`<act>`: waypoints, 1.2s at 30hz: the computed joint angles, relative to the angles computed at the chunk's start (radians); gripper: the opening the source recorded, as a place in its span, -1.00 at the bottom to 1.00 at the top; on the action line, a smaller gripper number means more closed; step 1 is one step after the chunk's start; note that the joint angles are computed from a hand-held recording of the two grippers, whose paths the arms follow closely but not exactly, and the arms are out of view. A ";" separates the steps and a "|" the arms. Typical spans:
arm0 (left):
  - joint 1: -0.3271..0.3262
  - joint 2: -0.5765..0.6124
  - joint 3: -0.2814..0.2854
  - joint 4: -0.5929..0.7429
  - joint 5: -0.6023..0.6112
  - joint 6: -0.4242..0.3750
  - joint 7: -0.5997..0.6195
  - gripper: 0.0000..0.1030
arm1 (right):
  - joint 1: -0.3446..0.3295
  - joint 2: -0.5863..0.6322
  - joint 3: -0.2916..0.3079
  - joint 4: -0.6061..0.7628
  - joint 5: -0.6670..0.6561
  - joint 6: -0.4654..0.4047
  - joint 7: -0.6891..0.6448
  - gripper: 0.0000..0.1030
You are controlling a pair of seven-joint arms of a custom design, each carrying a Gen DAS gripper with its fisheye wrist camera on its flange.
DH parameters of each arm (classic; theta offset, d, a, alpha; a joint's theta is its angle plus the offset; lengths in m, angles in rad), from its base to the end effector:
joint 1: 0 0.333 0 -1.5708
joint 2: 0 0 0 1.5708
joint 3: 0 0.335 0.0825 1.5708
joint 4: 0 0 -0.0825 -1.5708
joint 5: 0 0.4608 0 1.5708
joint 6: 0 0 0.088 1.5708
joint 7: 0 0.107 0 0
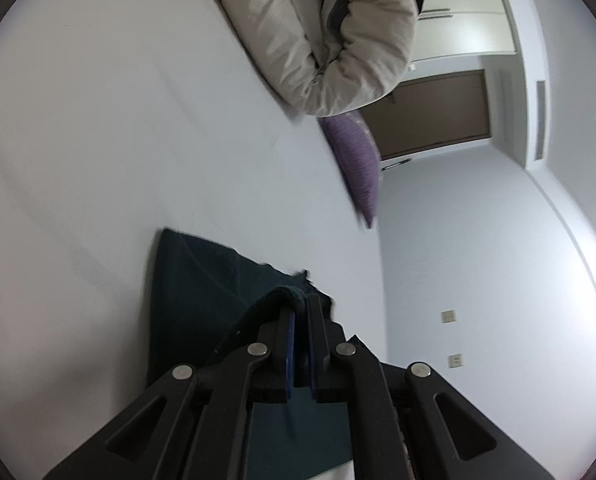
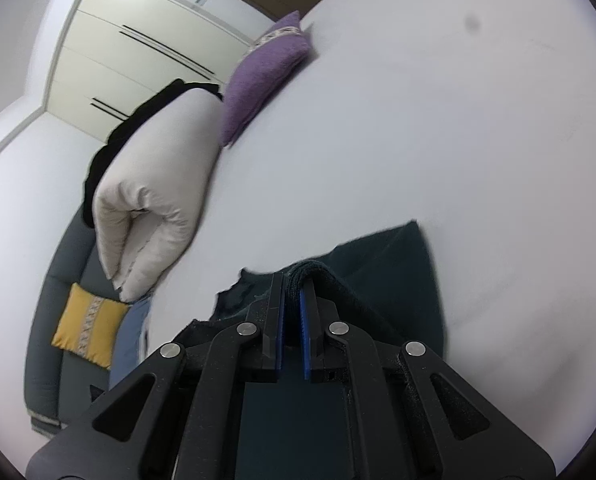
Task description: Fold small clothes
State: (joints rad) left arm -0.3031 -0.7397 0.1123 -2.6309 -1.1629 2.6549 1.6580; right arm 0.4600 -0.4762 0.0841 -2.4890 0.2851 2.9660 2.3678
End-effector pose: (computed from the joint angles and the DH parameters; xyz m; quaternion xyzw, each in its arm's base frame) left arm 0.4299 -0.0544 0.5331 0.7447 -0.3963 0.5180 0.1416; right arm 0.4433 0.2502 0.5532 -0.4537 0.7628 0.0144 0.4606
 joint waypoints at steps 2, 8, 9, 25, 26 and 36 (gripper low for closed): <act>0.001 0.040 0.003 0.016 0.003 -0.001 0.000 -0.88 | -0.019 0.058 0.000 0.040 -0.018 -0.008 -0.005 -0.90; 0.043 0.192 -0.038 0.092 0.040 0.022 -0.051 -0.80 | -0.048 0.204 -0.009 0.135 -0.016 -0.039 -0.020 -0.84; 0.048 0.211 -0.040 0.104 0.042 0.023 -0.057 -0.54 | -0.064 0.227 0.001 0.149 -0.028 -0.051 -0.003 -0.84; 0.085 -0.075 -0.179 -0.046 0.382 0.036 -0.196 0.20 | -0.188 0.112 0.157 0.116 -0.466 -0.193 0.283 -0.08; 0.084 -0.091 -0.193 -0.057 0.416 0.033 -0.212 0.20 | -0.176 0.104 0.162 0.114 -0.475 -0.213 0.275 -0.08; 0.102 -0.154 -0.302 -0.149 0.728 -0.029 -0.334 0.10 | -0.001 0.059 0.158 0.044 -0.406 -0.294 0.110 -0.12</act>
State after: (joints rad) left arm -0.2008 -0.8935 -0.1900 -2.7803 -0.4352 2.6256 1.3241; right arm 0.4593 -0.4174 0.2425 -2.4447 -0.1206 2.6716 2.4782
